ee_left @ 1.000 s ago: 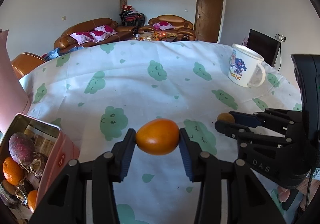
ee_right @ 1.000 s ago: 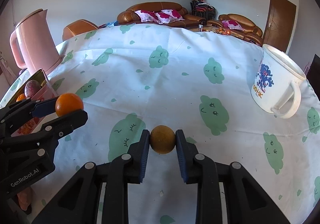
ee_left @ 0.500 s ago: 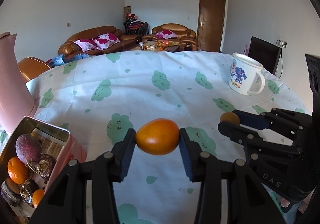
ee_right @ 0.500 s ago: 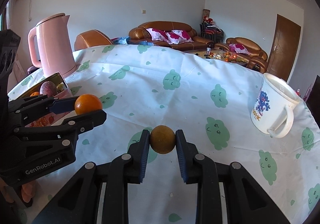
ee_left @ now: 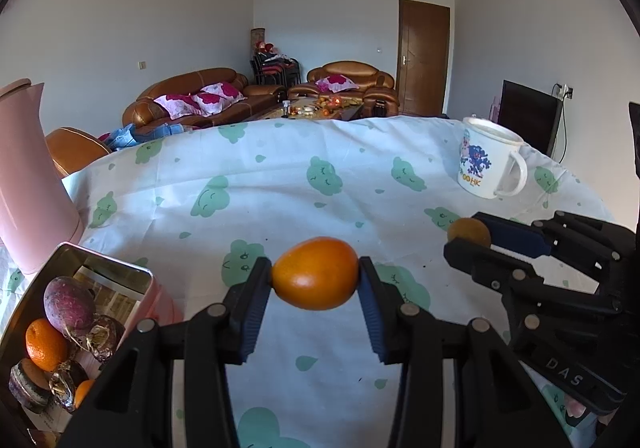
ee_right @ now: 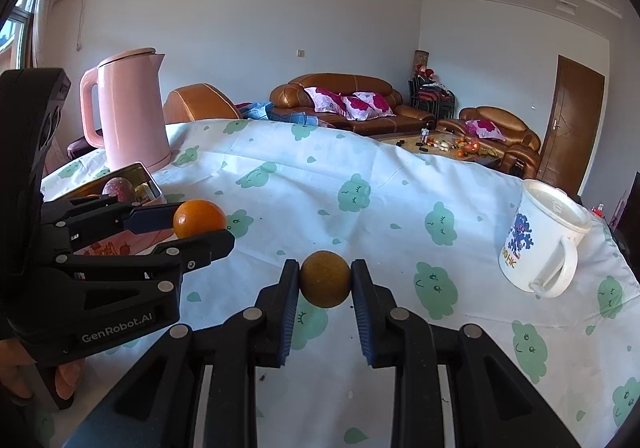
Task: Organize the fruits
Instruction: 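Lift the orange with the left gripper while the right carries the small fruit toward the tin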
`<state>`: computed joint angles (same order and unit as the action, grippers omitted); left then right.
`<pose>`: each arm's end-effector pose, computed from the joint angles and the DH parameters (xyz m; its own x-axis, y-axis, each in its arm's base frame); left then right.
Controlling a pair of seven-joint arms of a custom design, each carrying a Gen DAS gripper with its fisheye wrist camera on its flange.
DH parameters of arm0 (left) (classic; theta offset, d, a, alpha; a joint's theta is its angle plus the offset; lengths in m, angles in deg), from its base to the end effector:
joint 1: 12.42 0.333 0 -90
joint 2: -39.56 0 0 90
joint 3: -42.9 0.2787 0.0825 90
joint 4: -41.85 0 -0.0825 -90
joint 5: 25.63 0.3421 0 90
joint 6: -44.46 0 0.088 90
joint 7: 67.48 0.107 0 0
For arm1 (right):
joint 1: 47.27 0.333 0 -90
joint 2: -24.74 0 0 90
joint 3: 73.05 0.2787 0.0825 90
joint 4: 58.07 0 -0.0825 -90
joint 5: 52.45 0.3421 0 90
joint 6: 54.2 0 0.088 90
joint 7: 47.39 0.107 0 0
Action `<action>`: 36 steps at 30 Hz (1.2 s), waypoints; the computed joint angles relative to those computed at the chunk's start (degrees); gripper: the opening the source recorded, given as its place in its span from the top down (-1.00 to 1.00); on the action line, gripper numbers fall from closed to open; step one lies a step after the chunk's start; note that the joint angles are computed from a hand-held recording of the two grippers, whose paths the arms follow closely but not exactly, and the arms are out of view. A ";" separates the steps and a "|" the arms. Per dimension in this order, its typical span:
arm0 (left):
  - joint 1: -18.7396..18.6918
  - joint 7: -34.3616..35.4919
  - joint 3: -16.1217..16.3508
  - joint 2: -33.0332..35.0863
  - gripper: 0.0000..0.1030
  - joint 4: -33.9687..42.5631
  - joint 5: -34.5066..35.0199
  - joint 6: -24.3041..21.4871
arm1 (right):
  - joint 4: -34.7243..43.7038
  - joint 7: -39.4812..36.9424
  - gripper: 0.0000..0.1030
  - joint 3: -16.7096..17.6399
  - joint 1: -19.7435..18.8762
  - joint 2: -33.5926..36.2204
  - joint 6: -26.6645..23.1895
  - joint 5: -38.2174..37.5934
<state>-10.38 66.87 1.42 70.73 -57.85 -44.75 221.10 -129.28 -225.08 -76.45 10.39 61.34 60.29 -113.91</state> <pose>0.5703 -0.3288 0.4155 -0.7756 -0.6312 0.0008 -0.3552 0.4355 -0.8271 0.4394 0.5380 0.4181 -0.2582 -0.9637 0.0674 -0.5106 0.0769 -0.8564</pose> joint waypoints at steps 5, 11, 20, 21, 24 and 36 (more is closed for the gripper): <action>1.78 0.88 -2.16 0.22 0.12 -1.00 0.25 1.70 | -0.82 0.95 0.46 -0.32 0.90 -0.44 -0.30 -2.15; 4.47 0.36 -5.15 0.53 0.12 -2.53 2.19 3.76 | -0.89 1.56 0.46 -0.31 1.56 -0.48 -1.14 -4.21; 7.56 -3.44 -8.11 1.37 0.12 -4.35 8.15 6.55 | -1.92 3.44 0.46 -0.09 2.12 -1.02 -2.10 -6.79; 7.79 -3.98 -8.28 1.43 0.12 -4.49 8.83 6.77 | -1.83 3.49 0.46 -0.06 2.20 -0.94 -2.28 -7.08; 8.65 -5.53 -8.97 1.72 0.12 -4.94 10.90 7.41 | -1.69 3.53 0.46 0.02 2.43 -0.76 -2.76 -7.76; 11.73 -12.13 -11.03 2.55 0.12 -6.75 19.34 9.98 | -1.40 4.33 0.46 -0.16 3.28 -0.37 -3.97 -9.63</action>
